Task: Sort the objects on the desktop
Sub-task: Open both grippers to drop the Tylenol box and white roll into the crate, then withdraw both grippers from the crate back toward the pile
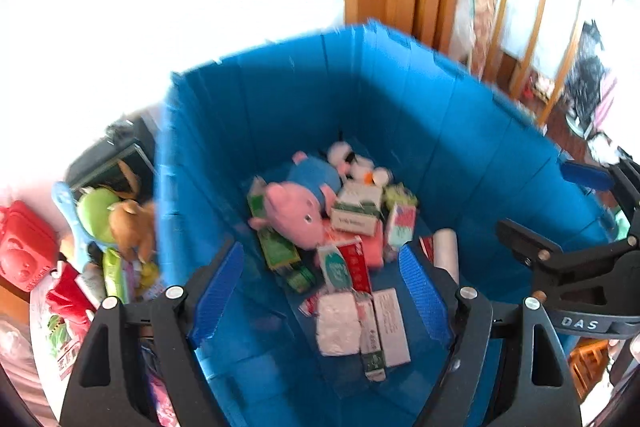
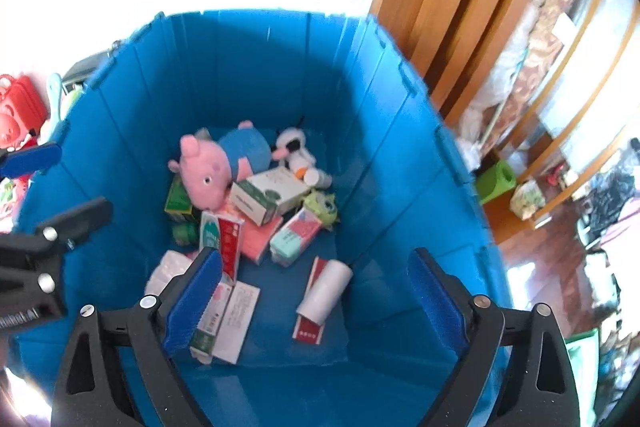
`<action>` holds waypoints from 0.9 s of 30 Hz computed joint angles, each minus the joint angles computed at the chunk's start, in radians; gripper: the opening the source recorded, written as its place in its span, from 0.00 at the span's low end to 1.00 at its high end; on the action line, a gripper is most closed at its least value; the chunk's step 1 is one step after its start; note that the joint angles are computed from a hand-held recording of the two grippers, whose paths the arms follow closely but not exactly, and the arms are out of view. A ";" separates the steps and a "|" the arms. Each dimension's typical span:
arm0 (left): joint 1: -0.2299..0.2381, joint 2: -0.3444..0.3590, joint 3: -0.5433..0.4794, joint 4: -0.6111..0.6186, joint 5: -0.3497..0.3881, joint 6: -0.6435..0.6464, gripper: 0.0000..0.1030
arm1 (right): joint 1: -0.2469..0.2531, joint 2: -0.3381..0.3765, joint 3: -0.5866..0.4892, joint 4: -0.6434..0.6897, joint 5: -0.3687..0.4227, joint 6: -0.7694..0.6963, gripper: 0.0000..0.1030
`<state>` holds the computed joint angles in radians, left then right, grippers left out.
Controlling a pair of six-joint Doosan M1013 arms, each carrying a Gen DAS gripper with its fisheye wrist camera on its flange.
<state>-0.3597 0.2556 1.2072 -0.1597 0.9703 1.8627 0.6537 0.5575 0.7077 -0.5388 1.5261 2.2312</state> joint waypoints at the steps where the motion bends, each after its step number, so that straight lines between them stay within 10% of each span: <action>1: 0.008 -0.017 0.022 -0.008 -0.033 0.006 0.78 | 0.014 -0.009 0.013 -0.034 -0.017 0.019 1.00; 13: 0.163 -0.165 0.205 -0.217 -0.253 0.174 0.78 | 0.160 -0.003 0.006 -0.255 -0.138 0.119 1.00; 27: 0.451 -0.163 0.288 -0.192 -0.271 0.138 0.78 | 0.262 0.178 -0.240 -0.176 -0.269 0.059 1.00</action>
<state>0.0916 0.0931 1.4952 -0.3515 0.6997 2.0008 0.9156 0.7352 0.4675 -0.7149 1.2568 2.2907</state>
